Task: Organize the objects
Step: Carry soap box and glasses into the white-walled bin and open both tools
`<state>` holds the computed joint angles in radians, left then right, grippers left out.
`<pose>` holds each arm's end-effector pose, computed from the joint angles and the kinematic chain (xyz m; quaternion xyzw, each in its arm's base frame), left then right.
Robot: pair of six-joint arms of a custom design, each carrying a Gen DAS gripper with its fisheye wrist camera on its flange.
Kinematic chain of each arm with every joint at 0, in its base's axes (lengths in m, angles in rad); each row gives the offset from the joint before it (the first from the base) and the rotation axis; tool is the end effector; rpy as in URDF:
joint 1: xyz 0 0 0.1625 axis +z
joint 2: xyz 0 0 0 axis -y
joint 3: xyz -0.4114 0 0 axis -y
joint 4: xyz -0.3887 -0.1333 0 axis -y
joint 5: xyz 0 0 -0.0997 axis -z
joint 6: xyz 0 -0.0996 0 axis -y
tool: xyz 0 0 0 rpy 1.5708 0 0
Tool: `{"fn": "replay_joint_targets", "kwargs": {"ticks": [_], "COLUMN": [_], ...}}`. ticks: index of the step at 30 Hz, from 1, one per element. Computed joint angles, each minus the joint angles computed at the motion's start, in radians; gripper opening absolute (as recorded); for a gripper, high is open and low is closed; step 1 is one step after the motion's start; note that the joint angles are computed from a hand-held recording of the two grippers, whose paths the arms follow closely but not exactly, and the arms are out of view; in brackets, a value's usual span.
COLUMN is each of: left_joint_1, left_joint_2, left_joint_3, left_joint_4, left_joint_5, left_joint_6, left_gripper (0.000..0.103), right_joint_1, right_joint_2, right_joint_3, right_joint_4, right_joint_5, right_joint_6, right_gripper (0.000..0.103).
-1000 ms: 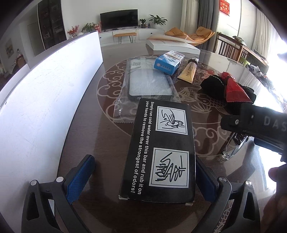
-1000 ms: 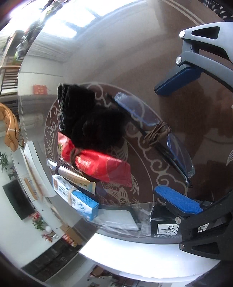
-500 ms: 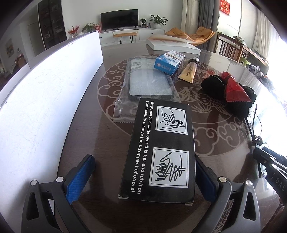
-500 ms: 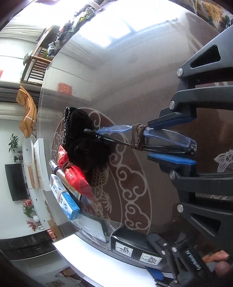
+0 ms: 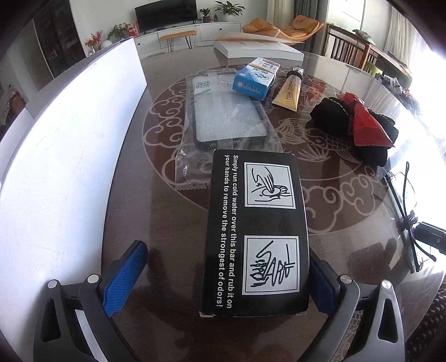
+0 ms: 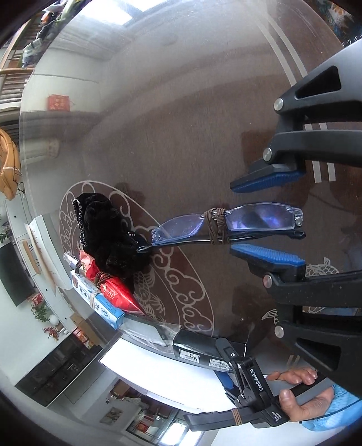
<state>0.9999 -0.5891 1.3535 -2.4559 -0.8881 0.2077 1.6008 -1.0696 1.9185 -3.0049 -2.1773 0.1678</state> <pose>-0.2299 -0.7210 0.0573 0.3383 0.8779 -0.1163 0.3184 0.0940 -0.5803 0.2184 -0.1488 -0.9057 0.3022 0.2574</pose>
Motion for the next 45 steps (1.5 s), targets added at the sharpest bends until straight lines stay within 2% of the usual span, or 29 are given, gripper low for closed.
{"fn": "replay_joint_targets", "kwargs": {"ticks": [1,2,4,5,6,7,10,13,16,18,21,26,28,30,33,34,35,37,39,41,43,45], "left_joint_1": [-0.003,-0.002,0.001,-0.005,-0.004,-0.001,-0.002,-0.004,-0.01,-0.012,0.001,0.058,0.093,0.119,0.141,0.144,0.144,0.137,0.122,0.1,0.076,0.05], "left_joint_2": [0.0,-0.003,-0.015,-0.014,-0.02,-0.032,-0.09,-0.167,-0.246,-0.298,-0.356,-0.392,-0.392,-0.392,-0.389,-0.386,-0.385,-0.385,-0.385,-0.384,-0.396,-0.391], "left_joint_3": [0.006,0.011,0.016,0.024,0.034,0.044,0.102,0.15,0.181,0.187,0.169,0.121,0.095,0.085,0.071,0.071,0.075,0.09,0.115,0.142,0.175,0.191], "left_joint_4": [-0.017,-0.028,-0.032,-0.05,-0.067,-0.069,-0.069,-0.037,-0.035,-0.053,-0.069,-0.099,-0.085,-0.076,-0.011,-0.01,-0.018,-0.069,-0.162,-0.244,-0.279,-0.264], "left_joint_5": [0.005,-0.011,-0.063,-0.043,-0.052,-0.074,-0.127,-0.212,-0.275,-0.287,-0.245,-0.05,0.003,0.056,0.134,0.159,0.181,0.194,0.185,0.157,0.091,-0.004], "left_joint_6": [0.019,0.037,0.045,0.048,0.054,0.05,0.02,-0.031,-0.049,-0.041,-0.033,-0.038,-0.069,-0.098,-0.165,-0.176,-0.18,-0.164,-0.112,-0.063,-0.044,-0.046], "left_gripper": [0.101,0.085,0.058,0.058,0.058,0.057,0.057,0.057,0.057,0.058,0.058,0.058,0.058,0.058,0.058,0.059,0.063,0.069,0.071,0.077,0.08,0.08], "right_joint_1": [0.007,0.014,0.035,0.048,0.057,0.061,0.061,0.072,0.106,0.142,0.206,0.287,0.314,0.33,0.32,0.319,0.318,0.318,0.314,0.31,0.314,0.312], "right_joint_2": [0.014,0.034,0.085,0.109,0.123,0.119,0.069,0.017,0.003,0.023,0.082,0.27,0.361,0.445,0.535,0.56,0.578,0.577,0.538,0.492,0.453,0.433], "right_joint_3": [-0.018,-0.047,-0.101,-0.126,-0.14,-0.138,-0.085,-0.04,-0.05,-0.089,-0.175,-0.429,-0.546,-0.653,-0.753,-0.778,-0.794,-0.764,-0.671,-0.577,-0.475,-0.388], "right_joint_4": [0.014,0.034,0.053,0.068,0.09,0.104,0.082,0.061,0.058,0.058,0.067,0.178,0.239,0.308,0.415,0.441,0.461,0.419,0.292,0.162,-0.019,-0.22], "right_joint_5": [-0.016,-0.033,-0.113,-0.168,-0.219,-0.228,-0.161,-0.081,-0.016,0.024,0.104,0.279,0.306,0.322,0.423,0.427,0.414,0.379,0.346,0.264,0.115,-0.071], "right_joint_6": [0.001,-0.01,-0.062,-0.084,-0.086,-0.071,-0.017,0.018,0.027,0.012,-0.022,-0.077,-0.103,-0.122,-0.12,-0.119,-0.117,-0.113,-0.128,-0.153,-0.206,-0.283], "right_gripper": [0.047,0.047,0.046,0.041,0.029,0.028,0.028,0.028,0.028,0.028,0.028,0.028,0.028,0.029,0.032,0.04,0.047,0.083,0.089,0.091,0.102,0.103]}}
